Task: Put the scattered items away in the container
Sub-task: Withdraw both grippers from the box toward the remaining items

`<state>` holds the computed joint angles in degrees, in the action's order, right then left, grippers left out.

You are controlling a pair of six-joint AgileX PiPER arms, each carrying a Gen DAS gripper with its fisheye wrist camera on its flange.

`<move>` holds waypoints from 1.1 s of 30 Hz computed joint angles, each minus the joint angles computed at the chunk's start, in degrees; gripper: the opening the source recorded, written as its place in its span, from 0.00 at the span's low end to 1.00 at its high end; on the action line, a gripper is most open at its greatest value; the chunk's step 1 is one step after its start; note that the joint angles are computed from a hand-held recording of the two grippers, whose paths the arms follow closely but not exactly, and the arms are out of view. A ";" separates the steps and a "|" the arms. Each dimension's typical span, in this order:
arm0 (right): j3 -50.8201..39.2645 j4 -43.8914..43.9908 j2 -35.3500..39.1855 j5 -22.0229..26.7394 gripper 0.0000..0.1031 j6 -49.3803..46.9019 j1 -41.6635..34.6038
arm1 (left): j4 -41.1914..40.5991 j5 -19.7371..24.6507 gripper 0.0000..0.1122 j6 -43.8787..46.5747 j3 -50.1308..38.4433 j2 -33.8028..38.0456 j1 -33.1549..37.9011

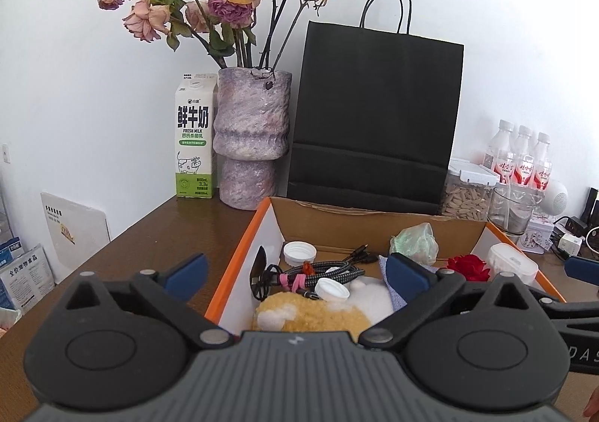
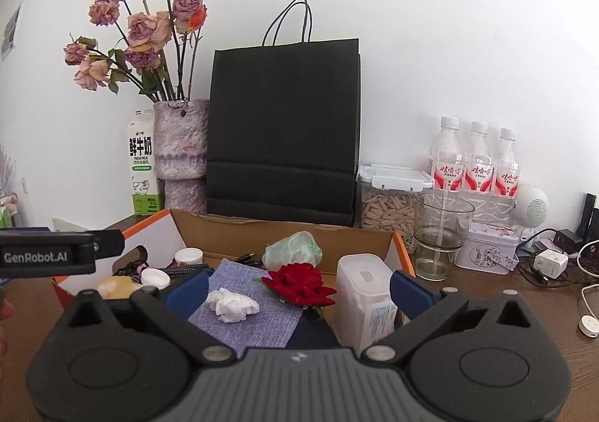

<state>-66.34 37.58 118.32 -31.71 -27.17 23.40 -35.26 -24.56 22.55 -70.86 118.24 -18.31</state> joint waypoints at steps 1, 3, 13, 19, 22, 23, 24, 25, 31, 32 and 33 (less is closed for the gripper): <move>0.93 -0.25 -0.63 -0.25 1.00 0.30 0.18 | 0.14 -0.03 0.92 -0.41 0.99 -0.77 -0.02; 3.80 -1.34 -2.46 -1.25 1.00 1.43 0.61 | -0.40 -0.48 0.92 0.16 2.83 -2.18 -0.34; 17.89 -1.14 -8.86 -4.50 1.00 2.90 3.91 | 0.07 -4.26 0.92 0.26 13.48 -7.24 -1.90; 19.98 1.74 -7.93 -2.57 1.00 1.28 6.06 | 4.24 -2.68 0.92 -2.86 16.80 -7.01 -0.76; 18.45 4.71 -6.68 -0.25 1.00 -1.24 7.04 | 5.85 -1.08 0.92 -3.86 16.20 -6.44 0.04; 17.80 4.95 -6.11 0.37 1.00 -1.16 7.21 | 6.29 -0.90 0.92 -4.00 15.96 -6.27 0.20; 17.19 4.79 -5.72 1.12 1.00 -0.77 7.25 | 7.10 -0.90 0.92 -4.41 15.85 -6.08 0.36; 16.59 4.85 -5.36 1.76 1.00 -0.60 7.35 | 7.95 -0.94 0.92 -4.95 15.70 -5.84 0.57; 11.27 10.35 -2.55 4.43 1.00 -5.36 8.03 | 13.27 -0.21 0.92 -9.64 15.25 -4.32 2.53; 9.99 12.43 -1.95 4.88 1.00 -7.32 8.02 | 13.82 0.21 0.92 -10.00 15.13 -4.23 2.84; 8.78 15.22 -1.38 5.00 1.00 -9.84 8.19 | 14.81 0.35 0.92 -10.76 15.21 -4.21 3.15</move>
